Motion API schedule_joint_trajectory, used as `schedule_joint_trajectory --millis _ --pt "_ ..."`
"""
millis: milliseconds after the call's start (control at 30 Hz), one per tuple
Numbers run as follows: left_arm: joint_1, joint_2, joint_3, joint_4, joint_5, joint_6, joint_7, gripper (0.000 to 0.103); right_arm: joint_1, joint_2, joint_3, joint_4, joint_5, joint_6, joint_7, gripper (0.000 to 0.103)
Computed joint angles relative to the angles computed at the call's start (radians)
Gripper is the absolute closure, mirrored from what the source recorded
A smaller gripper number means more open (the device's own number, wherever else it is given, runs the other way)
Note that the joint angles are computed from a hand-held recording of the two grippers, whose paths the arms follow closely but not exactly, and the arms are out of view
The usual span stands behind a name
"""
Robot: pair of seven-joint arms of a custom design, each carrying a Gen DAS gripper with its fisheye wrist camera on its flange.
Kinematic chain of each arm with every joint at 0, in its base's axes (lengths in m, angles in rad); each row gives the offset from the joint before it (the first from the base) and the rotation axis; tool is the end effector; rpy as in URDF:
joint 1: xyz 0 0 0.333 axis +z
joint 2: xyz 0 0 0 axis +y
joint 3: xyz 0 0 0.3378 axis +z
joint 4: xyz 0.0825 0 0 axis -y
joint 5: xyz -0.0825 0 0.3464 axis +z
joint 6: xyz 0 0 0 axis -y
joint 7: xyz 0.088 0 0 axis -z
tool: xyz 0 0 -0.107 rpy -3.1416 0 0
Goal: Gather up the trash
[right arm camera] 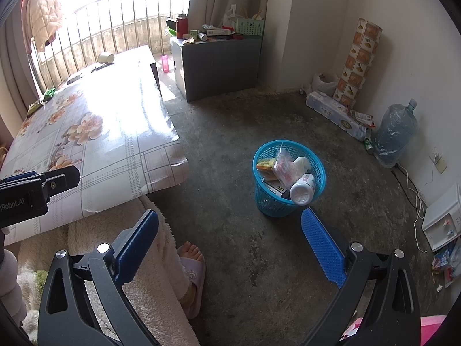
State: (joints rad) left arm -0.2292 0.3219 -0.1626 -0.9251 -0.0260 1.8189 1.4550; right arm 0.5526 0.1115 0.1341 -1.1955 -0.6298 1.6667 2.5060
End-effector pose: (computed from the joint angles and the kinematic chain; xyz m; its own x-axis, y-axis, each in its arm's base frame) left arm 0.5803 -0.2120 0.7754 -0.2870 -0.9479 0.1381 -0.8293 0.1738 -0.5310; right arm 0.4642 0.2967 0.7781 -0.3233 -0.9444 0.0599 -0.7329 0.2098 -0.6472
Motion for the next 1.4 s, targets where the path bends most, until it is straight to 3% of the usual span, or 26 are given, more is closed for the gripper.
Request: schedule_joint_trajectory --millis 1400 --pt "-0.003 -0.001 -0.001 0.001 0.001 -0.003 -0.003 0.009 -0.001 -0.001 0.0 0.009 0.007 -0.013 -0.016 0.006"
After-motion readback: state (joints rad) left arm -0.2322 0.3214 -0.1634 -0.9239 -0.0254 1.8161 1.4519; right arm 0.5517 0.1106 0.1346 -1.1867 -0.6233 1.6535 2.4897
